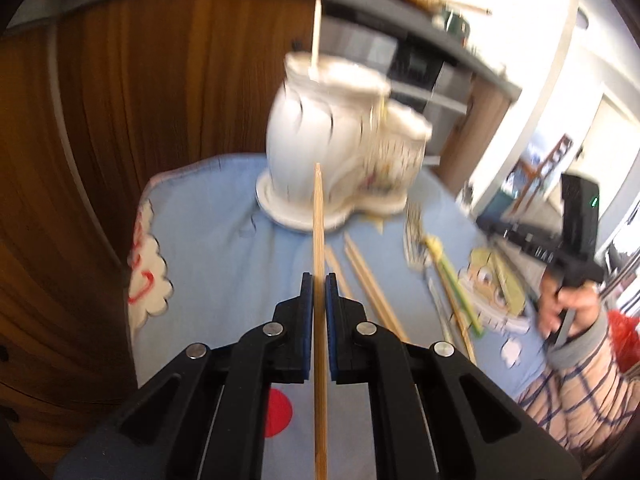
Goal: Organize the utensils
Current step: 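Lift chopstick and spoon and lower them into the ceramic holder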
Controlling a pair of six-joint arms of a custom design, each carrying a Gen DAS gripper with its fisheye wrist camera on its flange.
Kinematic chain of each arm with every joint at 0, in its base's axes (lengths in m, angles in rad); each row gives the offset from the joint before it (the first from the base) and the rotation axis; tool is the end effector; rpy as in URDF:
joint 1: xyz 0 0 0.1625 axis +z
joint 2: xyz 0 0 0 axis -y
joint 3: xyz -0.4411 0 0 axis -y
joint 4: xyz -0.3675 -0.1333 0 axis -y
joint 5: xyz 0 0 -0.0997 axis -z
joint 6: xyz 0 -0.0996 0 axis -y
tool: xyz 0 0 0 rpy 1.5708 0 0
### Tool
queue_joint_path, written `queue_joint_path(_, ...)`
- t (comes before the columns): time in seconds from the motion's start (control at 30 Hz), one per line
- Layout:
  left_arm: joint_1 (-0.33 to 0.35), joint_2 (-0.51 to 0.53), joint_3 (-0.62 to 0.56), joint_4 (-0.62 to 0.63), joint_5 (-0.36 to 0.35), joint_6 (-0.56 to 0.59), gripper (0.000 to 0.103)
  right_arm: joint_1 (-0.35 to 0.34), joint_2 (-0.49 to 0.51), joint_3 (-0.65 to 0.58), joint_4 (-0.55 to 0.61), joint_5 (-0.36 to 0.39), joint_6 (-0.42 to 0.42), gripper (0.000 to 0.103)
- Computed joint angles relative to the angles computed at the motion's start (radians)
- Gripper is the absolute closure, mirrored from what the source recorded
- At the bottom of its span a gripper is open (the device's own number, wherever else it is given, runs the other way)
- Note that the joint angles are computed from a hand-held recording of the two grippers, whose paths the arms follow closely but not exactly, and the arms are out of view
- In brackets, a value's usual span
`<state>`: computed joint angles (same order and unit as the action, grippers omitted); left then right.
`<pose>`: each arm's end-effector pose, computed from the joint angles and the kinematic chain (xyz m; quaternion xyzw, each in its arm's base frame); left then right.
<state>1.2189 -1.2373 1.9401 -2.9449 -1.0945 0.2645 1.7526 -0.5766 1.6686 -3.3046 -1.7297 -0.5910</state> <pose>-0.0243 -0.5854 0.3345 0.2043 0.8979 -0.3295 0.2085 0.2382 -0.6454 0.0577 0.3333 -0.8856 0.2926 0.1376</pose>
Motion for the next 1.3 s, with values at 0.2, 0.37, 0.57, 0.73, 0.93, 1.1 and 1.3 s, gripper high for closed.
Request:
queue_joint_path(0.2, -0.007, -0.002, 0.024, -0.156, -0.034, 0.037, 0.097, -0.005, -0.007, 0.014, -0.028, 0.035, 0.006, 0.099)
queue_joint_path(0.37, -0.017, 0.002, 0.042, -0.281, -0.075, 0.081, 0.097, -0.006, -0.017, 0.032, -0.084, 0.077, 0.004, 0.101)
queue_joint_path(0.57, -0.028, 0.023, 0.033, -0.36, -0.099, 0.111, 0.097, 0.0, -0.018, 0.037, -0.124, 0.087, -0.001, 0.101)
queue_joint_path(0.73, -0.025, 0.034, 0.022, -0.416, -0.144, 0.112, 0.097, 0.005, -0.025, 0.04, -0.169, 0.121, -0.002, 0.101)
queue_joint_path(0.93, -0.02, 0.067, -0.013, -0.485, -0.206, 0.116, 0.097, 0.024, -0.029, 0.016, -0.204, 0.169, 0.007, 0.101)
queue_joint_path(1.1, -0.013, 0.107, -0.063, -0.524, -0.235, 0.116, 0.097, 0.053, -0.014, -0.048, -0.185, 0.19, -0.003, 0.101)
queue_joint_path(1.3, -0.007, 0.165, -0.143, -0.546, -0.255, 0.121, 0.097, 0.084, 0.031, -0.167, -0.132, 0.224, -0.009, 0.101)
